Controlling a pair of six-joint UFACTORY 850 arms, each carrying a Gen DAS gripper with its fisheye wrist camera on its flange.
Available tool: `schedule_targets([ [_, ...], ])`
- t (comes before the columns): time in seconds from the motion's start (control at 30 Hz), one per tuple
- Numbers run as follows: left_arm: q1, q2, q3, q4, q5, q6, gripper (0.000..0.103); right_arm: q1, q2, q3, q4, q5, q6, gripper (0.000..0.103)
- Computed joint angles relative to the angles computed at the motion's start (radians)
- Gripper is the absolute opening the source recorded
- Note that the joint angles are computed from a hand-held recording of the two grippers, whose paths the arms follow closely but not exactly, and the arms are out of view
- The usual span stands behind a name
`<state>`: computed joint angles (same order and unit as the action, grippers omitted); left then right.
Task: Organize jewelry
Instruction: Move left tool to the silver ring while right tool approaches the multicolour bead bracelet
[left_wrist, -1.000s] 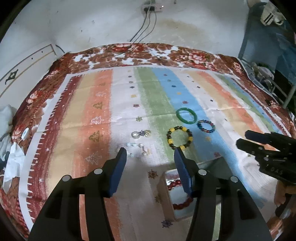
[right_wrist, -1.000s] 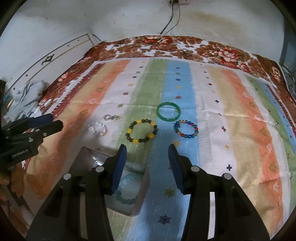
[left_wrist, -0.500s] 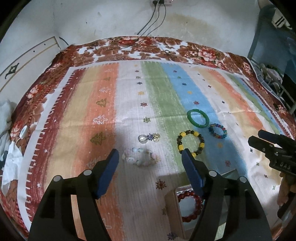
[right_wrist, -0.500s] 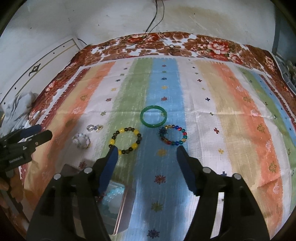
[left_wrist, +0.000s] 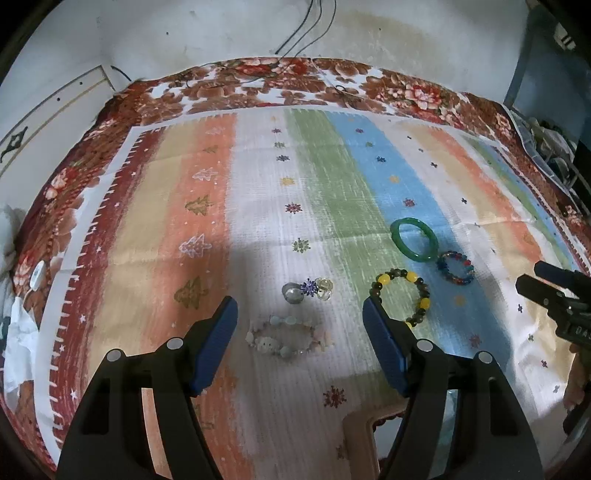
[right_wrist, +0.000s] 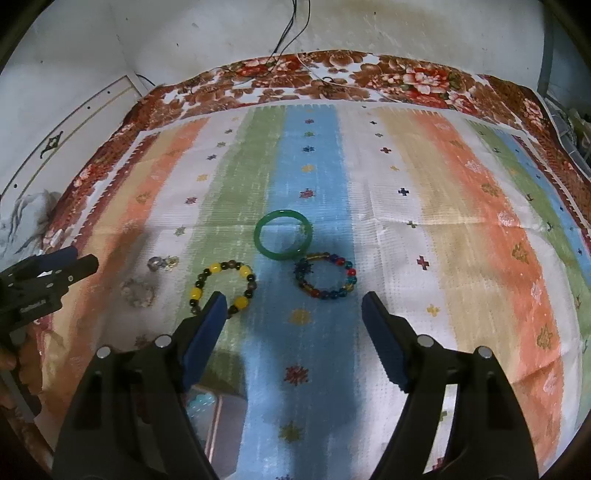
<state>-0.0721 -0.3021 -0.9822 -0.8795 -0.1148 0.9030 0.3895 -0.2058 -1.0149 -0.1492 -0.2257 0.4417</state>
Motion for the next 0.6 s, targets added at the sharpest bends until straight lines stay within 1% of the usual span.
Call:
schedule_targets([
  [0.07,-0.003,-0.014,-0.014,0.07,-0.008,-0.059,0.07,-0.005,-0.015,-0.013,-0.001,-0.007,0.001,0.078],
  [0.13,-0.007,-0.029,-0.027,0.174,-0.006,-0.158,0.07,-0.013,-0.034,-0.028,0.018,-0.015,-0.017,0.078],
  [0.2,-0.01,-0.043,-0.04,0.235,-0.011,-0.214,0.07,-0.021,-0.05,-0.041,0.041,-0.023,-0.041,0.079],
  [0.3,-0.013,-0.068,-0.066,0.367,-0.016,-0.34,0.07,-0.031,-0.074,-0.06,0.053,-0.035,-0.053,0.079],
  [0.37,-0.012,-0.08,-0.079,0.407,-0.023,-0.38,0.07,-0.037,-0.093,-0.077,0.045,-0.049,-0.051,0.079],
  [0.43,-0.011,-0.094,-0.093,0.416,-0.035,-0.387,0.07,-0.043,-0.11,-0.09,0.04,-0.06,-0.049,0.079],
  [0.6,-0.016,-0.135,-0.13,0.568,-0.054,-0.529,0.07,-0.054,-0.151,-0.123,0.062,-0.087,-0.081,0.08],
])
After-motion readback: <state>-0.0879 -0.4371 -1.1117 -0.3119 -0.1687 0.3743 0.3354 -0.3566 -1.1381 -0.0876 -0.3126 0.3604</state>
